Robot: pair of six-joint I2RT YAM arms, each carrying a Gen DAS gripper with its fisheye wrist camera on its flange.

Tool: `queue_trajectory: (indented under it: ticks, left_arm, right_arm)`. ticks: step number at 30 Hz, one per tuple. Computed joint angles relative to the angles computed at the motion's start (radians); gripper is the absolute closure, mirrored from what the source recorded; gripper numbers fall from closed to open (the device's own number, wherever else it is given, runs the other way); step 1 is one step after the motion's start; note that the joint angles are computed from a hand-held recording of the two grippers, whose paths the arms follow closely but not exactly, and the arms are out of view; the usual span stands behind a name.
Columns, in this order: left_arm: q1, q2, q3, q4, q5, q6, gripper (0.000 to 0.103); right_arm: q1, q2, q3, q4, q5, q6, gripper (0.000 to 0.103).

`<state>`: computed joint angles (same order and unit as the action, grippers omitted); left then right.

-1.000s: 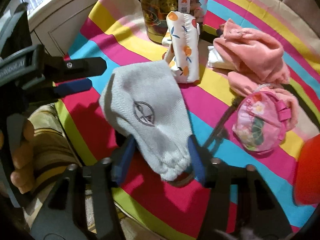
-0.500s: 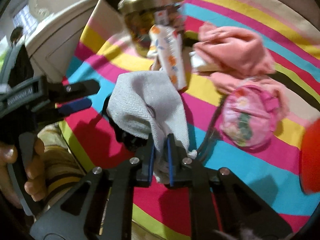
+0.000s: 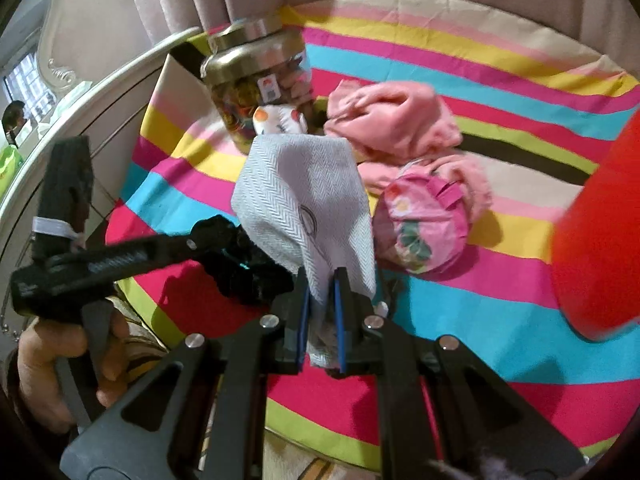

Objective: Organize soft objects
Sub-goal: 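Carry the grey cloth and black item over the white box and open both tools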

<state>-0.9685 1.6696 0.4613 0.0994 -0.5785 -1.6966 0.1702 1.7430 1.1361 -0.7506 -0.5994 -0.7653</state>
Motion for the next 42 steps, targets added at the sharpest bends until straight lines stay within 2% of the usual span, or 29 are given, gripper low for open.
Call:
queue_trajectory:
  ticks: [2, 5, 6, 7, 12, 20, 24, 29, 35, 42]
  left_arm:
    - [0.013, 0.024, 0.029, -0.003, 0.022, 0.052, 0.052]
    - [0.037, 0.069, 0.065, 0.011, 0.073, 0.121, 0.070]
    - [0.043, 0.082, 0.073, 0.014, 0.086, 0.136, 0.086]
    - [0.044, 0.089, 0.081, 0.013, 0.091, 0.146, 0.093]
    - [0.003, 0.064, 0.105, -0.039, 0.022, 0.157, 0.095]
    - [-0.093, -0.022, 0.151, -0.185, -0.123, 0.085, 0.095]
    - [-0.122, -0.022, 0.199, -0.167, -0.140, 0.119, 0.095]
    - [-0.164, 0.045, 0.330, -0.115, -0.118, 0.223, 0.095]
    - [-0.215, 0.189, 0.570, -0.074, -0.052, 0.377, 0.095]
    - [-0.271, 0.400, 0.894, -0.113, 0.072, 0.494, 0.095]
  right_arm:
    - [-0.016, -0.030, -0.017, 0.013, -0.001, 0.008, 0.089]
    - [-0.031, -0.064, -0.044, 0.027, 0.001, 0.016, 0.089]
    - [-0.039, -0.071, -0.047, 0.024, -0.002, 0.012, 0.089]
    - [-0.046, -0.079, -0.051, 0.022, -0.006, 0.010, 0.089]
    - [-0.110, -0.120, -0.052, -0.027, -0.038, -0.027, 0.089]
    - [-0.320, -0.138, 0.018, -0.186, -0.096, -0.157, 0.089]
    - [-0.456, -0.088, 0.094, -0.270, -0.090, -0.260, 0.089]
    - [-0.645, 0.028, 0.235, -0.342, -0.051, -0.357, 0.089]
    - [-0.831, 0.189, 0.408, -0.386, 0.033, -0.420, 0.089]
    - [-0.965, 0.326, 0.577, -0.418, 0.103, -0.444, 0.089]
